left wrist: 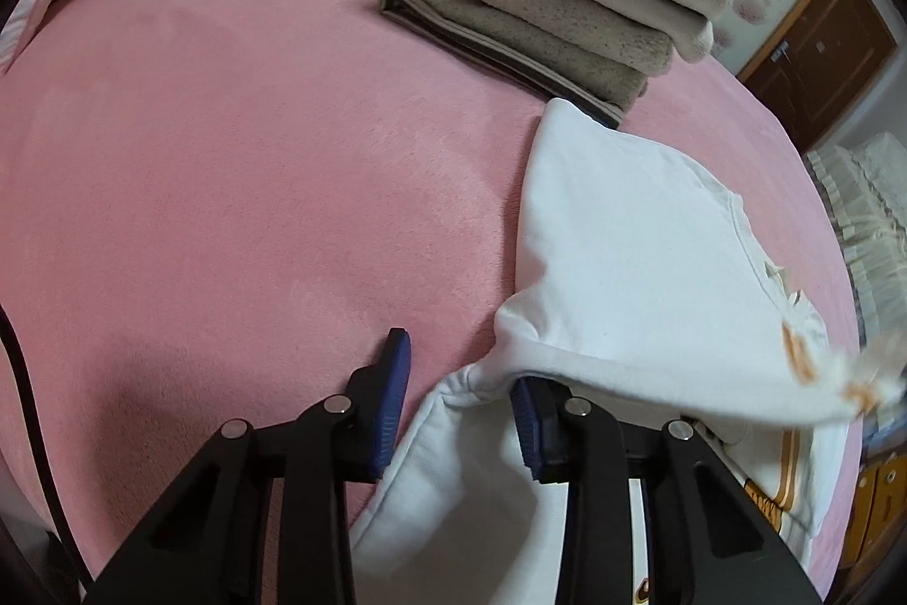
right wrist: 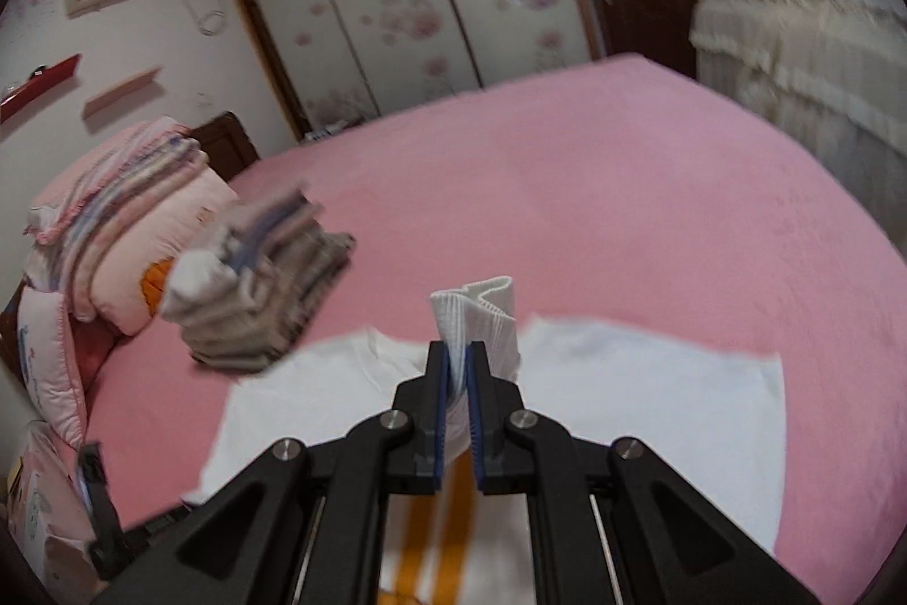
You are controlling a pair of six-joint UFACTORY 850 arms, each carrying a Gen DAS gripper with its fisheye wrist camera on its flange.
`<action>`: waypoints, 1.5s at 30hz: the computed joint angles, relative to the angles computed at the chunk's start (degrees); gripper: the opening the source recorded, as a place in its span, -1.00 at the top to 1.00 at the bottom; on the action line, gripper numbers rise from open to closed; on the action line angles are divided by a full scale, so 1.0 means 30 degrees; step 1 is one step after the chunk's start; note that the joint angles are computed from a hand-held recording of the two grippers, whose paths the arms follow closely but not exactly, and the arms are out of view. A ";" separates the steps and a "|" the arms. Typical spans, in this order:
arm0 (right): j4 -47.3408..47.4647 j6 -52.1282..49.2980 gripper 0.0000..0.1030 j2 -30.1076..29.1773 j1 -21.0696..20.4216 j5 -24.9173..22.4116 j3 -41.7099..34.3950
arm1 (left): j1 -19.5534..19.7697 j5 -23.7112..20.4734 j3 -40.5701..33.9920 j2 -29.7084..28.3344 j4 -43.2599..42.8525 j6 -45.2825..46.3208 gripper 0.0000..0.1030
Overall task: Fold small clothes
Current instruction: 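Grasp the folded sleeve's ribbed cuff with the right gripper and lift, then lay the cuff flat on the shirt chest with the right gripper, release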
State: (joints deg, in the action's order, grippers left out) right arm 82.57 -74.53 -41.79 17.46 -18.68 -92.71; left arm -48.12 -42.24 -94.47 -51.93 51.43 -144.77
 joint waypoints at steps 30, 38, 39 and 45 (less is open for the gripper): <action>-1.3348 1.4869 0.26 -0.5852 -0.1320 -0.6000 -0.7249 | 0.1322 0.0157 0.0245 0.1409 -0.1354 0.4554 0.18; -1.2075 1.2410 0.37 -0.5866 -0.1417 -0.6463 -0.7075 | 0.3961 0.4468 -0.1494 -0.0409 -0.3334 0.9224 0.18; -1.2146 1.2177 0.47 -0.5798 -0.1381 -0.6369 -0.6979 | 0.4106 0.4528 -0.1768 -0.0630 -0.3687 0.9824 0.18; -1.2068 1.0357 0.76 -0.4940 -0.0984 -0.4463 -0.5816 | 0.4529 0.5639 -0.1739 -0.0880 -0.1128 0.8067 0.86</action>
State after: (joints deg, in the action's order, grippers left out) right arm 46.37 -43.46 -56.61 14.51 -32.07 -110.16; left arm -34.53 -25.32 -99.69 -54.57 48.05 -120.57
